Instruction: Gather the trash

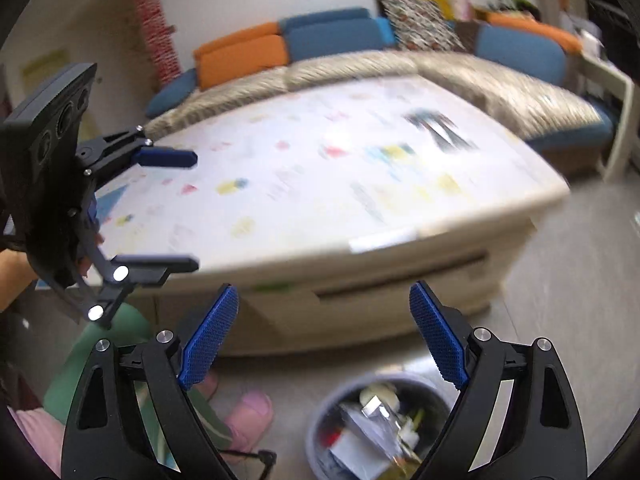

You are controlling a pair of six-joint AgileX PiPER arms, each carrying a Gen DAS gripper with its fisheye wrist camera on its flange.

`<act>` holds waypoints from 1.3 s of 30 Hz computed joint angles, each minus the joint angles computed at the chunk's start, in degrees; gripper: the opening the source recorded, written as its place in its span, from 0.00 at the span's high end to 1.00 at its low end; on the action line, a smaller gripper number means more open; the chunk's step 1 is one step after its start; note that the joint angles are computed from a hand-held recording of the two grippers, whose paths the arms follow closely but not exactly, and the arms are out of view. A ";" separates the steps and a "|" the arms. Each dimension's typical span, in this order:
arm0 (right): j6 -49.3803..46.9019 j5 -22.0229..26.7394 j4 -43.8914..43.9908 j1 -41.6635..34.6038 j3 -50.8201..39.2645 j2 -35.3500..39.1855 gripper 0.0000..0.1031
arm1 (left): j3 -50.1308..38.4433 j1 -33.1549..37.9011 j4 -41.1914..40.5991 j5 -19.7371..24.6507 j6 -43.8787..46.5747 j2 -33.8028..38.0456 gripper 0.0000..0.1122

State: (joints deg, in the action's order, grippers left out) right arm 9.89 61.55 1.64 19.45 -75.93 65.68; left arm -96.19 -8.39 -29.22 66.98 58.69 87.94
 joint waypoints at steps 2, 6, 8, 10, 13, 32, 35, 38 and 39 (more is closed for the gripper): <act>3.03 -1.05 -2.21 5.34 -4.49 4.08 0.15 | 3.73 4.92 -1.47 -5.37 1.89 -3.66 0.14; 6.06 -2.98 -4.84 14.22 -13.68 12.77 0.15 | 4.99 16.86 -6.56 -7.89 2.78 -6.08 0.14; 7.28 -2.98 -6.38 17.94 -18.61 17.27 0.15 | 2.84 22.57 -8.05 -7.59 0.71 -5.31 0.14; 6.65 -2.56 -5.21 20.38 -24.09 21.85 0.15 | 0.29 28.11 -10.09 -5.58 -1.02 -3.95 0.14; 6.26 -0.45 -5.80 24.07 -32.86 28.48 0.15 | -6.08 35.60 -13.83 -0.78 -1.39 0.21 0.14; 4.32 6.97 -3.64 29.34 -57.73 46.12 0.15 | -19.34 44.68 -9.43 -5.30 -17.33 12.49 0.14; 4.39 6.37 -3.00 29.08 -57.22 46.32 0.15 | -21.29 46.45 -11.19 -5.00 -16.32 13.96 0.14; 4.45 5.79 -2.45 29.03 -56.84 46.51 0.15 | -21.07 48.51 -14.66 -5.73 -15.73 14.56 0.14; 4.47 5.54 -2.33 29.10 -56.65 46.55 0.15 | -21.50 49.53 -16.73 -5.06 -14.65 15.27 0.14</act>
